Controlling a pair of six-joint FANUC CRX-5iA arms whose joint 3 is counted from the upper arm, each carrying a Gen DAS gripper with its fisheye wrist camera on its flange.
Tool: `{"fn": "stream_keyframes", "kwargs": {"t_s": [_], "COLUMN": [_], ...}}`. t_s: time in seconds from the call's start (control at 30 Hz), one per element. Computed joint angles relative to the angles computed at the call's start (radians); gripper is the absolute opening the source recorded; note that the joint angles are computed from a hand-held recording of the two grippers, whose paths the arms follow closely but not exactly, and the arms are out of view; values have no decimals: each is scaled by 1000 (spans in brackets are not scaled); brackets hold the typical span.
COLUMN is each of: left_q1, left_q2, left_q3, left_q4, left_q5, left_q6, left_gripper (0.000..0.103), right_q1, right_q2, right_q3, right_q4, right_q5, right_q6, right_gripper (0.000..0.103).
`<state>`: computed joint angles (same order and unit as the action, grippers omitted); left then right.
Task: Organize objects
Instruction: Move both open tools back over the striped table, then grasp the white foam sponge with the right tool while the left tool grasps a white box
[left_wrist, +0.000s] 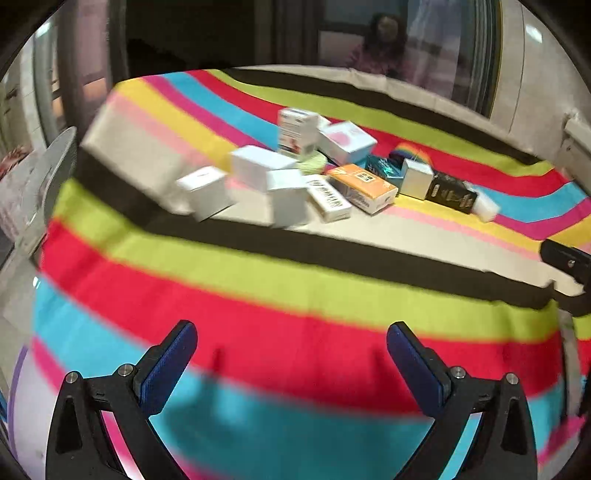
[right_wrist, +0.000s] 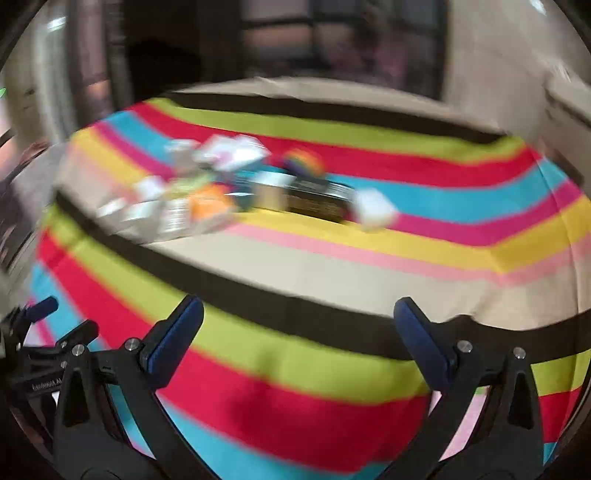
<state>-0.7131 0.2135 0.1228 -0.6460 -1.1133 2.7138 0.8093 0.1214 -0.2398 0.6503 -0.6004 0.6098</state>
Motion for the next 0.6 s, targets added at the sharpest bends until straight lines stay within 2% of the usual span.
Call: {"fn": "stream_keyframes", "kwargs": {"t_s": [0.1,0.2,0.27,0.37,0.47,0.6], "left_q1": [46,80,103,137,130,122], "left_q2": [85,115,119,92,87,95], "left_q3": [81,112,106,54,44,58], "left_q4": [41,61,86,130,116,111], "left_q5": [-11,-15,-1,62,73,49], "left_q6": [-85,-111,-122,-101,-80,-88], "left_gripper": [103,103,103,103,103,103], "right_q1": [-68,-122,-143,-171,-192,-215], "right_q2": [96,219,311,424,479,509], "right_q3": [151,308,421,565,645,699], "right_q4": [-136,-192,-206,-233,-282,-355], "right_q5": [-115,-210,-285,-361,-368,-327], "right_q6": [112,208,285,405,498,563], "right_gripper": [103,103,103,103,103,103]}}
